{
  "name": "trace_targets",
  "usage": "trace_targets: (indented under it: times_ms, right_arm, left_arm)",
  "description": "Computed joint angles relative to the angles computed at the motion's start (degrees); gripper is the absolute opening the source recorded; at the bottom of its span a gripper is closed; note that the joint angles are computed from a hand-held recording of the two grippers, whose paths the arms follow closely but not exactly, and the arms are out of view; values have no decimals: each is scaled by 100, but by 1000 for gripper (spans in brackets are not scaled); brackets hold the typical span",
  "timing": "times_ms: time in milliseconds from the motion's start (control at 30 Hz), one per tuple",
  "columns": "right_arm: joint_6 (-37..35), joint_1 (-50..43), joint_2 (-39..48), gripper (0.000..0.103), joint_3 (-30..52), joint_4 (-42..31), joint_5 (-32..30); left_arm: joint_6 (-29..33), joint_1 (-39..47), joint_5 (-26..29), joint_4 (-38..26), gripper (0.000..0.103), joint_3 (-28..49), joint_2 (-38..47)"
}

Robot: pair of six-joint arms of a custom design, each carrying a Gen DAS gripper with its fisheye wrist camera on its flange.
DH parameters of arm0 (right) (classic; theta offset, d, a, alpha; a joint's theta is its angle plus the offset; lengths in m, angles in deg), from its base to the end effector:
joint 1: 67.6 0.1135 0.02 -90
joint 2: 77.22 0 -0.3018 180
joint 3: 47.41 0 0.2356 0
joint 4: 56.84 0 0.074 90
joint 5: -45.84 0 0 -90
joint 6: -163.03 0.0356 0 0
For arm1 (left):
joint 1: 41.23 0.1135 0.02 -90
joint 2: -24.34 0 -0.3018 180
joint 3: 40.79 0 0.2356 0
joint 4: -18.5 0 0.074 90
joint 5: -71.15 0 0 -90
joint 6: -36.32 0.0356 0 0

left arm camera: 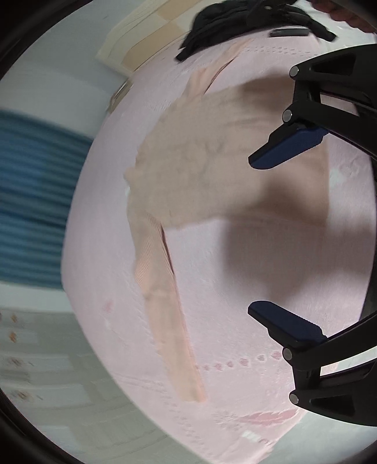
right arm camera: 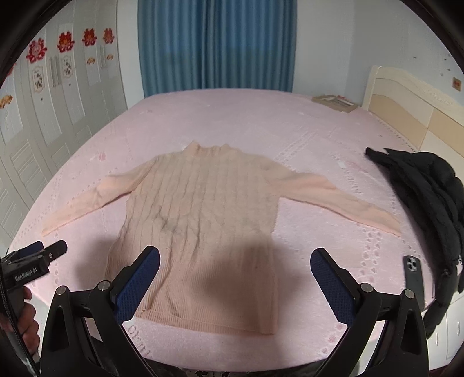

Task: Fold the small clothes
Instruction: 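Grasp the sweater's sleeve cuff with the left gripper and lift it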

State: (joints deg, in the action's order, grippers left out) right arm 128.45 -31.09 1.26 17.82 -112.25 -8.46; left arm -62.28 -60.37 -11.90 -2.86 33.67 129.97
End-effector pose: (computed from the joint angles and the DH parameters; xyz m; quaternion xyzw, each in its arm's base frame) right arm 0.1944 0.1181 0.2594 0.2096 0.9134 -0.0827 0.3391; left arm 0.3476 -0.1252 0.1954 0.1062 0.9395 -0.1326 0.2975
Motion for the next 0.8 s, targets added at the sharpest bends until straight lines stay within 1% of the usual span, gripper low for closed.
trace_targets:
  times_ms: [133, 233, 300, 367, 433, 500, 567, 600, 667, 700, 733, 767, 800]
  right_arm:
    - [-483, -451, 460, 93, -273, 940, -586]
    - [-724, -689, 837, 88, -432, 1490, -839]
    - [-824, -840, 1067, 87, -573, 1920, -1019]
    - [-905, -1000, 1274, 86, -690, 2306, -1259]
    - [-911, -1076, 1397, 86, -802, 2558, -1381]
    - [-951, -1133, 1538, 86, -884, 2759, -1452]
    - [-1000, -1178, 1672, 86, -931, 2887, -1454]
    - [-1002, -1222, 1731, 86, -950, 2922, -1443]
    - [-917, -1308, 1802, 86, -995, 2968, -1445]
    - [-882, -1388, 1842, 86, -1046, 3073, -1512]
    - [-853, -1467, 1871, 86, -1100, 3185, -1600]
    - [-834, -1540, 1903, 86, -1138, 3276, -1673]
    - [-821, -1588, 1897, 86, -1180, 3319, -1716]
  left_arm:
    - [-222, 721, 430, 340, 90, 231, 762]
    - [-535, 1253, 536, 599, 90, 543, 1384]
    - [-758, 1575, 655, 711, 90, 822, 1794]
    - [-1013, 1852, 835, 743, 87, 1153, 2174]
    - [-1279, 2112, 936, 779, 79, 1561, 2590]
    - [-1527, 2229, 821, 840, 75, 1874, 2866]
    - [-1676, 2331, 799, 990, 74, 2187, 3110]
    - [-1697, 2348, 790, 995, 73, 2338, 3222]
    - [-1813, 2362, 738, 932, 70, 2744, 3489]
    - [-1884, 2348, 650, 910, 63, 2838, 3547]
    - [-1939, 2318, 486, 867, 54, 2961, 3624]
    - [-1976, 2275, 328, 822, 50, 3031, 3649]
    - [-2001, 2218, 71, 754, 40, 3135, 3698]
